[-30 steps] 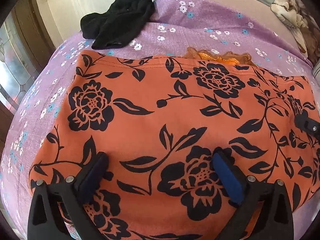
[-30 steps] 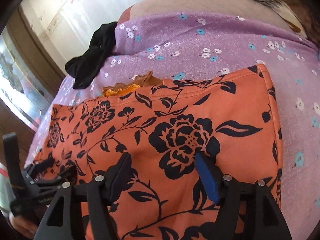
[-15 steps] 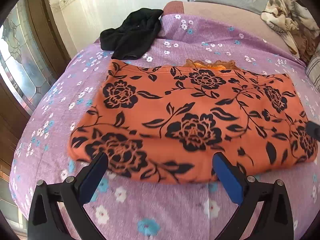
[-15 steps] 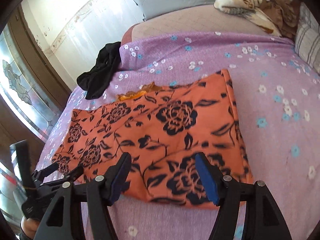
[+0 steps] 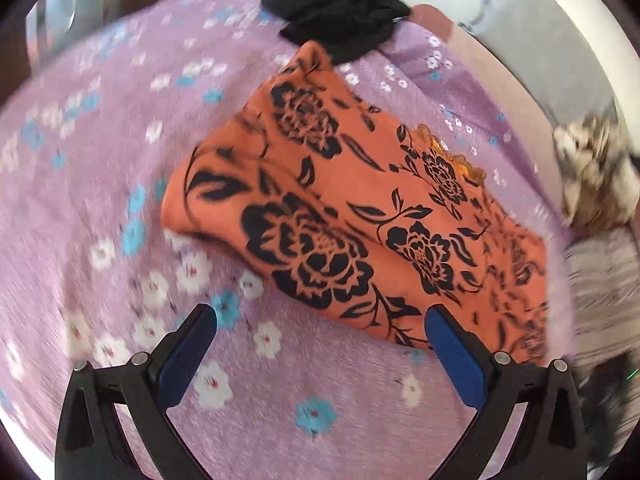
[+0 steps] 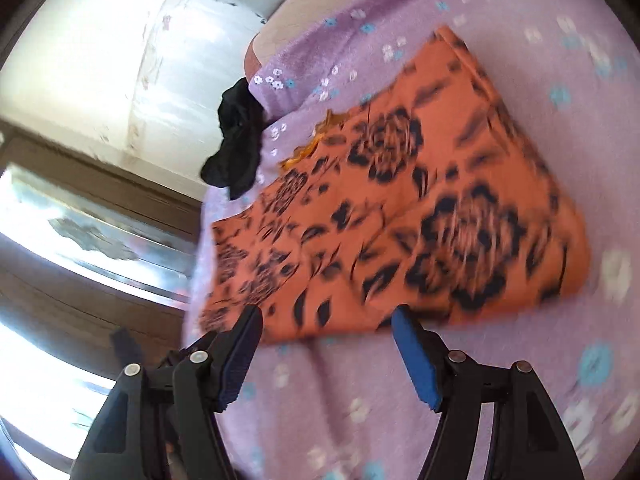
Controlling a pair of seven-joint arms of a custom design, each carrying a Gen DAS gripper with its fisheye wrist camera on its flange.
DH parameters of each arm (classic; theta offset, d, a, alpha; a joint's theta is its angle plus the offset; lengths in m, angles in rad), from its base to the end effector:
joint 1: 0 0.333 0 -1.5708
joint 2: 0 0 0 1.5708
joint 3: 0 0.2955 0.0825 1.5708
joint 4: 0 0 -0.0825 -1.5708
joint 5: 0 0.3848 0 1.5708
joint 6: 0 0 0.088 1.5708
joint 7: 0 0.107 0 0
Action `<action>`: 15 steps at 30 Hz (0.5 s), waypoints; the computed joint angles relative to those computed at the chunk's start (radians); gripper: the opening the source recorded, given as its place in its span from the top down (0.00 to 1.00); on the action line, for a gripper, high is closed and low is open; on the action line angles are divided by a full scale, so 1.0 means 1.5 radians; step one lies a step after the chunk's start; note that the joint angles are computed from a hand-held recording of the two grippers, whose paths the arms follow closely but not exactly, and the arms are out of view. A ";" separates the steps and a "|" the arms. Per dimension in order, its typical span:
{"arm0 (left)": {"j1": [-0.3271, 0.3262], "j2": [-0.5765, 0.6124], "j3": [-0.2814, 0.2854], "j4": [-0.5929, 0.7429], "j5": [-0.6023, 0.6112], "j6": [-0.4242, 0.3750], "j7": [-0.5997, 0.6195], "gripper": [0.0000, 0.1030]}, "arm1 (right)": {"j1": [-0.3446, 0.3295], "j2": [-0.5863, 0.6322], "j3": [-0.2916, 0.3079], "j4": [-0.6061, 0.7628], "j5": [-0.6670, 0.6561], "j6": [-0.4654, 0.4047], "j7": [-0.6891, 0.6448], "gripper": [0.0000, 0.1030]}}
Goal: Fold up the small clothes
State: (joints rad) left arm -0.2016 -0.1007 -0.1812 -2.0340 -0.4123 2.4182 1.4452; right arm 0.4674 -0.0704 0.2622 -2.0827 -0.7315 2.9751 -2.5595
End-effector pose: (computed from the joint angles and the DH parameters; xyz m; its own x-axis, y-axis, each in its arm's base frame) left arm 0.5266 -0.2173 0.5217 -0.0958 -0.9086 0.4065 -0.9294 -0.0645 -0.3633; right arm 0.3962 0.4207 0.5366 -0.3032 -0.4802 -0.8231 -0.6412 0.7418 -0.1966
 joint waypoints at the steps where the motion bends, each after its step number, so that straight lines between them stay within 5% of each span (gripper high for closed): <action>1: 0.000 0.010 0.009 0.013 -0.041 -0.035 0.010 0.00 | 0.003 0.002 0.002 -0.009 0.017 0.010 0.020 0.30; 2: 0.004 0.022 0.015 0.025 -0.072 -0.064 0.013 0.00 | 0.004 0.008 0.003 -0.011 0.024 0.018 0.038 0.29; 7: 0.009 0.035 0.005 0.036 -0.092 -0.033 -0.012 0.00 | -0.002 0.017 -0.002 0.006 -0.091 -0.033 0.177 0.30; 15: 0.020 0.096 -0.014 0.061 -0.166 0.105 -0.051 0.00 | -0.011 0.035 -0.048 0.028 -0.336 -0.047 0.426 0.30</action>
